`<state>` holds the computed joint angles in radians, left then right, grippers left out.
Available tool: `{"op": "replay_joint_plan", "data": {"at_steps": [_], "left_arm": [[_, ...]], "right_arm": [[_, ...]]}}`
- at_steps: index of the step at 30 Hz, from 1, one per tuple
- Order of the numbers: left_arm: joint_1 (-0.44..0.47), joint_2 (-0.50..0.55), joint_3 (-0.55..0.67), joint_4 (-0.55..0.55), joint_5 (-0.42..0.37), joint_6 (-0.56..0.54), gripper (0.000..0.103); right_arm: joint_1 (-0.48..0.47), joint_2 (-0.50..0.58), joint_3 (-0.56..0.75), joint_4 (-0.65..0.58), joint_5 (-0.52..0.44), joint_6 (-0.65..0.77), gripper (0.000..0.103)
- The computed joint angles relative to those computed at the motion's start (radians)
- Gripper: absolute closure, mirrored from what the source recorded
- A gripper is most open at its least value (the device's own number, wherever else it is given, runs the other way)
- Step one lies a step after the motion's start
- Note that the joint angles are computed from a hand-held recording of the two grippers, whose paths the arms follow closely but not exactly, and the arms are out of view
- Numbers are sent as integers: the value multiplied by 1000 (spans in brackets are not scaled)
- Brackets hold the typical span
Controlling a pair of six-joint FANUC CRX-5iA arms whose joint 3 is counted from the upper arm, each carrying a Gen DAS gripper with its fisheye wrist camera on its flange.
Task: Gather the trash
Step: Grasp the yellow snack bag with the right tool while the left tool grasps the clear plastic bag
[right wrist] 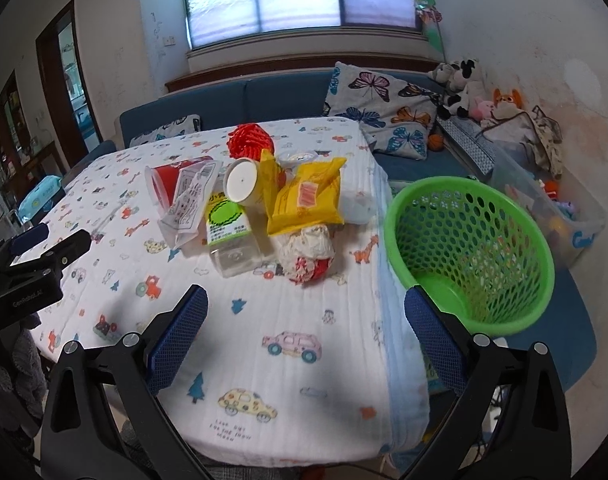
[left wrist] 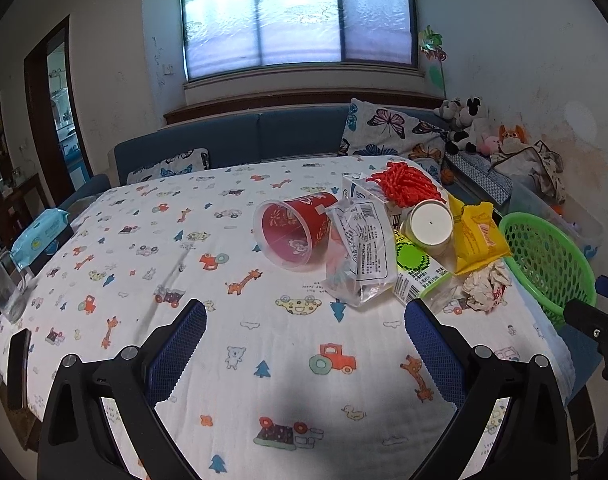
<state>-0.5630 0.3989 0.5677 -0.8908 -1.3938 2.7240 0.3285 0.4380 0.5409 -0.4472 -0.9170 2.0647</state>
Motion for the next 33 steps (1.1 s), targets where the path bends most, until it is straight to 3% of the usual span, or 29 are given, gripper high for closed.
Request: {"op": "replay_joint_plan", "data": {"at_steps": [28,33], "left_arm": [[168,81,81,178,107,-157,9],[210,106,98,238,143,-207,18]], "right_arm": [[67,471,699,87,-341,-52,13],[78,548,815,118,-382,-68,13]]}}
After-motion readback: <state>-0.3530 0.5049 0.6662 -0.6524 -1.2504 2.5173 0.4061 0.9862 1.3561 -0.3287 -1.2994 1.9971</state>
